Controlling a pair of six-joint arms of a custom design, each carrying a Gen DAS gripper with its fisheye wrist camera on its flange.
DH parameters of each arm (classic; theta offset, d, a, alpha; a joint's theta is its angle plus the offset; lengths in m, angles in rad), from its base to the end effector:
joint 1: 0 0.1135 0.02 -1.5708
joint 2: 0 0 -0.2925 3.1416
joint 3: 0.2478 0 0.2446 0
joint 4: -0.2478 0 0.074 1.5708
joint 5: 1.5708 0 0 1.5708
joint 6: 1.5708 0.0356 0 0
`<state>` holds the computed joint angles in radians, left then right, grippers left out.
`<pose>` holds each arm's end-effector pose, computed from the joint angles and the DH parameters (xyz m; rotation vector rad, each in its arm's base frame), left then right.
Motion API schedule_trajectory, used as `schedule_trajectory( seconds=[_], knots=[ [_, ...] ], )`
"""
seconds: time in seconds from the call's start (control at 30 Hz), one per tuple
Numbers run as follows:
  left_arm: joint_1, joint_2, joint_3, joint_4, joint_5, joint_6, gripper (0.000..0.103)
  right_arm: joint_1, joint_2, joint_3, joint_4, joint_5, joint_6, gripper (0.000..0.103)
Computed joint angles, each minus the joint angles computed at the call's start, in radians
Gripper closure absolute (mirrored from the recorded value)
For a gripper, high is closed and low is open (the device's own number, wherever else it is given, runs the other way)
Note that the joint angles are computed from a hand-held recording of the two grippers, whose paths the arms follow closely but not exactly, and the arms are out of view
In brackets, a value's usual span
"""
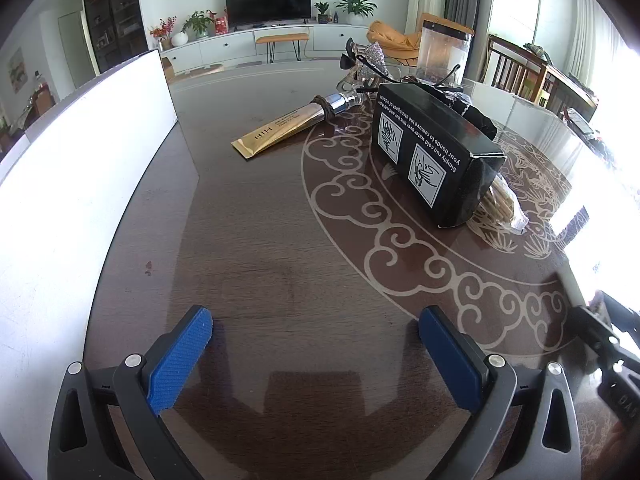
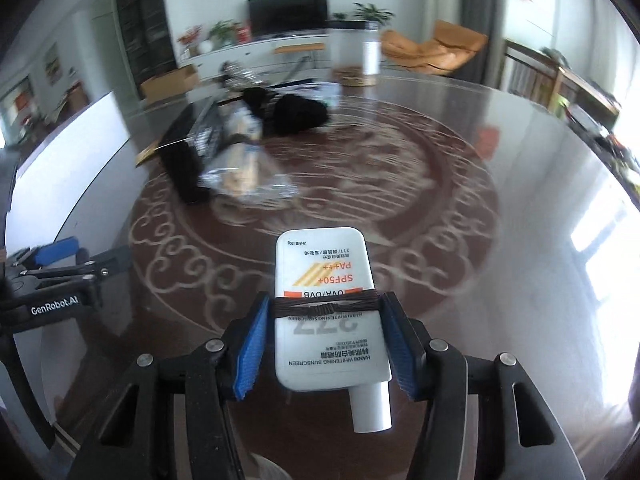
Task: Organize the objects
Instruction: 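Move the left tool toward the black box while the right tool holds the bottle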
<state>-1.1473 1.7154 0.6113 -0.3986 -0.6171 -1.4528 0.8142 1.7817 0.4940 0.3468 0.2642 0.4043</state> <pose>0.1131 -0.2007 0.1154 -0.4115 2.4927 0.1324 0.1914 0.1892 0.1010 -0.3985 2.4431 0.1916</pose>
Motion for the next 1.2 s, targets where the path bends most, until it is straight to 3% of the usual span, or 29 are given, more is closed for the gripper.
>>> schedule_trajectory(
  seconds=[1.2],
  knots=[
    [0.0,0.002,0.003,-0.001,0.0,0.0,0.0,-0.005,-0.031,-0.025,-0.048,0.083,0.05,0.047]
  ],
)
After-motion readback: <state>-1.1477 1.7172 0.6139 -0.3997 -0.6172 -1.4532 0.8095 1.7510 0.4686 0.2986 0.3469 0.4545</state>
